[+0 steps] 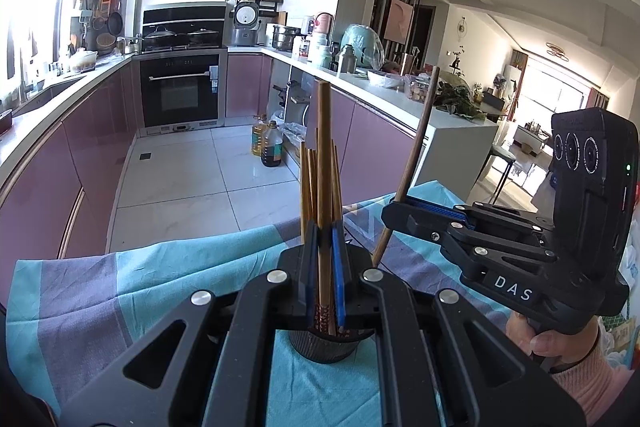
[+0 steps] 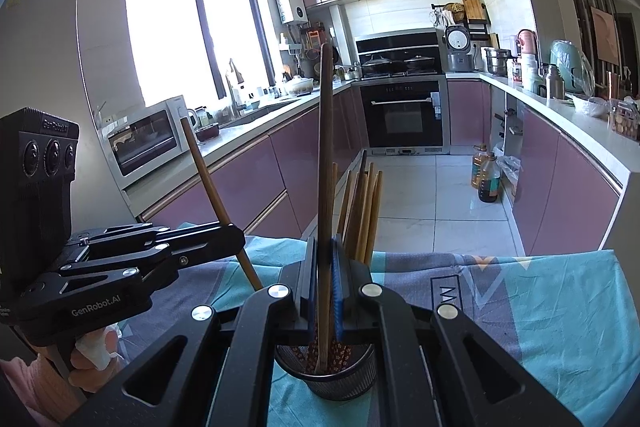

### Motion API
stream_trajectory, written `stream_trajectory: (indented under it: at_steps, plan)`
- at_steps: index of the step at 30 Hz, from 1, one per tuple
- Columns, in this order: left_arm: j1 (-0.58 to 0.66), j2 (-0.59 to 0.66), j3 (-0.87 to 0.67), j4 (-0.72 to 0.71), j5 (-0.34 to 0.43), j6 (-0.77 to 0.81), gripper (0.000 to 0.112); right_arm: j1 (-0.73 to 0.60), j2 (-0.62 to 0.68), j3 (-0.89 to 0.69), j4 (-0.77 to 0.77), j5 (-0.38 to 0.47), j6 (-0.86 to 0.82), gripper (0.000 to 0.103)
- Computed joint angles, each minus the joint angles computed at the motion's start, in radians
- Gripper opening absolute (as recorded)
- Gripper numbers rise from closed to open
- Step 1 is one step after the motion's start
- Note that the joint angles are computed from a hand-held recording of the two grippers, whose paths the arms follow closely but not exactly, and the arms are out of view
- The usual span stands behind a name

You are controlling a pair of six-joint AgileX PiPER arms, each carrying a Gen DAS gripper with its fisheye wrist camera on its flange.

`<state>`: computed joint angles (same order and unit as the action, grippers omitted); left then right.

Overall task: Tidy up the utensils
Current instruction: 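Push both held chopsticks down into the mesh cup among the others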

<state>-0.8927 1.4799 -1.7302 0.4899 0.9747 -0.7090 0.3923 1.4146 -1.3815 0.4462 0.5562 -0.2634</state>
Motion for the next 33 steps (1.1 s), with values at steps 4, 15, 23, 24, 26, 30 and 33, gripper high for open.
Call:
stream_trajectory:
  at_steps: [4,15,23,24,26,30,33]
  plan:
    - [0.009,0.016,-0.017,-0.019,0.005,0.022,0.008,0.0,0.0,0.003,-0.002,0.006,0.002,0.006]
    - [0.031,0.05,-0.047,-0.059,0.025,0.065,0.008,-0.005,0.01,0.015,0.01,0.012,-0.007,0.006]
    - [0.062,0.062,-0.049,-0.103,0.02,0.104,0.008,-0.007,0.023,0.018,0.017,0.015,-0.013,0.006]
    - [0.064,0.062,-0.046,-0.105,0.018,0.104,0.008,-0.006,0.026,0.016,0.017,0.017,-0.013,0.006]
    - [0.067,0.068,-0.048,-0.114,0.019,0.112,0.008,-0.005,0.03,0.014,0.018,0.02,-0.014,0.006]
    - [0.083,0.087,-0.063,-0.142,0.022,0.132,0.008,-0.001,0.034,0.018,0.016,0.02,-0.013,0.006]
    - [0.095,0.095,-0.066,-0.155,0.015,0.143,0.008,0.0,0.041,0.014,0.016,0.026,-0.012,0.006]
